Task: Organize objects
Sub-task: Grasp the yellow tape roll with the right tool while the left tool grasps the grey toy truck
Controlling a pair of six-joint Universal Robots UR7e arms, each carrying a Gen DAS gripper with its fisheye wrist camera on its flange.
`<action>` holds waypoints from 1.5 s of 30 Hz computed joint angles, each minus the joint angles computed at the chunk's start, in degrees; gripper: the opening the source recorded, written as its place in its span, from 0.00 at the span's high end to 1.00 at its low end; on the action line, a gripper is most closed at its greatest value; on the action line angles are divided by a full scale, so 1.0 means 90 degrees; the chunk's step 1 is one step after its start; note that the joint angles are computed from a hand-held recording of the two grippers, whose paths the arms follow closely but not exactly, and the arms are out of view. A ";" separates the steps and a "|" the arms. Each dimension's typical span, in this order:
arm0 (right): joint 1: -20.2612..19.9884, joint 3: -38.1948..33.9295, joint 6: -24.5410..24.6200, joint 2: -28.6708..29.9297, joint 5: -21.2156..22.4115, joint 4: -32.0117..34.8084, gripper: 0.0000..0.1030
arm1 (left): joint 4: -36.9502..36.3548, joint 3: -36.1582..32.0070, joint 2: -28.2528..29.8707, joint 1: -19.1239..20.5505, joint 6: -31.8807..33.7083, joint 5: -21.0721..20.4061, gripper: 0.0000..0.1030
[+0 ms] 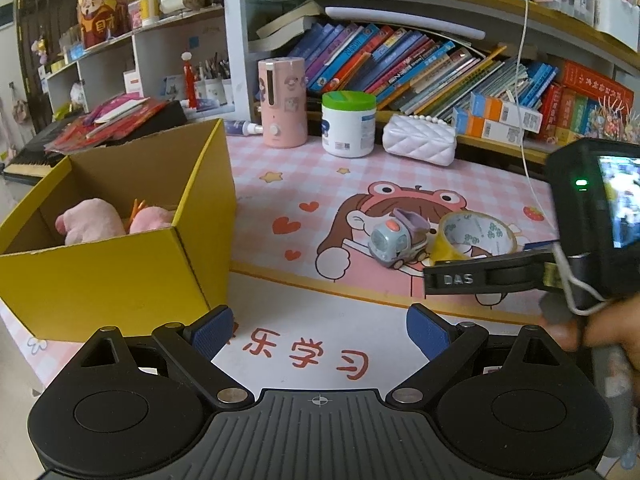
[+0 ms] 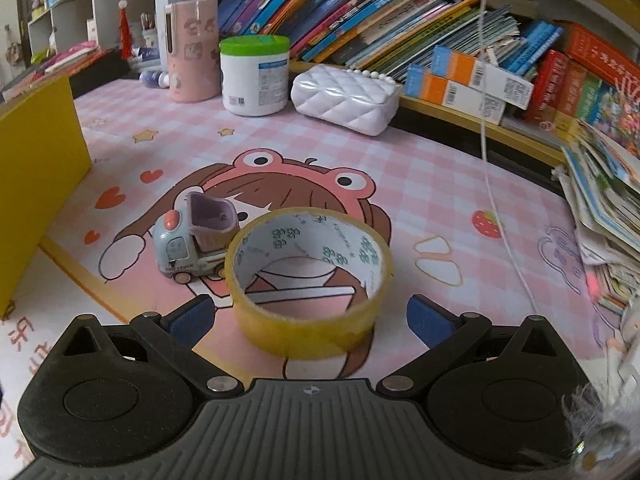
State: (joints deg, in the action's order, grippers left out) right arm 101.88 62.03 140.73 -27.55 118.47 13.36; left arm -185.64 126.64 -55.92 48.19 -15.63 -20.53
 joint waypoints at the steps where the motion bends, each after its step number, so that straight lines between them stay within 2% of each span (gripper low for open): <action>1: -0.0004 -0.0093 -0.0032 0.0064 0.0016 0.0021 0.00 | -0.0053 -0.0010 0.0019 -0.0001 0.0059 -0.0001 0.08; 7: -0.0070 -0.0392 -0.0148 0.0259 -0.0062 0.0004 0.01 | -0.0117 -0.0094 0.0093 0.0025 0.0208 -0.0049 0.08; 10: -0.0146 -0.0442 -0.0170 0.0243 -0.0365 0.0120 0.12 | -0.0241 -0.0168 0.0163 0.0057 0.0385 -0.0126 0.08; 12: -0.0161 -0.0459 -0.0217 0.0214 -0.0445 0.0223 0.12 | -0.0356 -0.0228 0.0229 0.0069 0.0539 -0.0172 0.08; 17: -0.0169 0.0269 -0.0046 -0.0345 -0.0678 -0.0286 0.12 | -0.0628 -0.0433 0.0407 0.0153 0.0872 -0.0313 0.08; 23: -0.0106 0.1105 0.0345 -0.1054 -0.0330 -0.0905 0.12 | -0.0964 -0.0855 0.0703 0.0356 0.1361 -0.0525 0.08; 31: -0.0051 0.2063 0.0592 -0.1801 -0.0161 -0.1409 0.12 | -0.0766 -0.1774 0.1259 0.0828 0.1605 -0.0835 0.08; 38: -0.0094 0.2084 0.0610 -0.1869 0.0117 -0.1265 0.12 | -0.1056 -0.2626 0.1915 0.1147 0.2388 -0.0963 0.08; 45: -0.0138 0.2068 0.0674 -0.1890 0.0222 -0.1147 0.12 | -0.0887 -0.3069 0.2244 0.1327 0.2453 -0.0956 0.12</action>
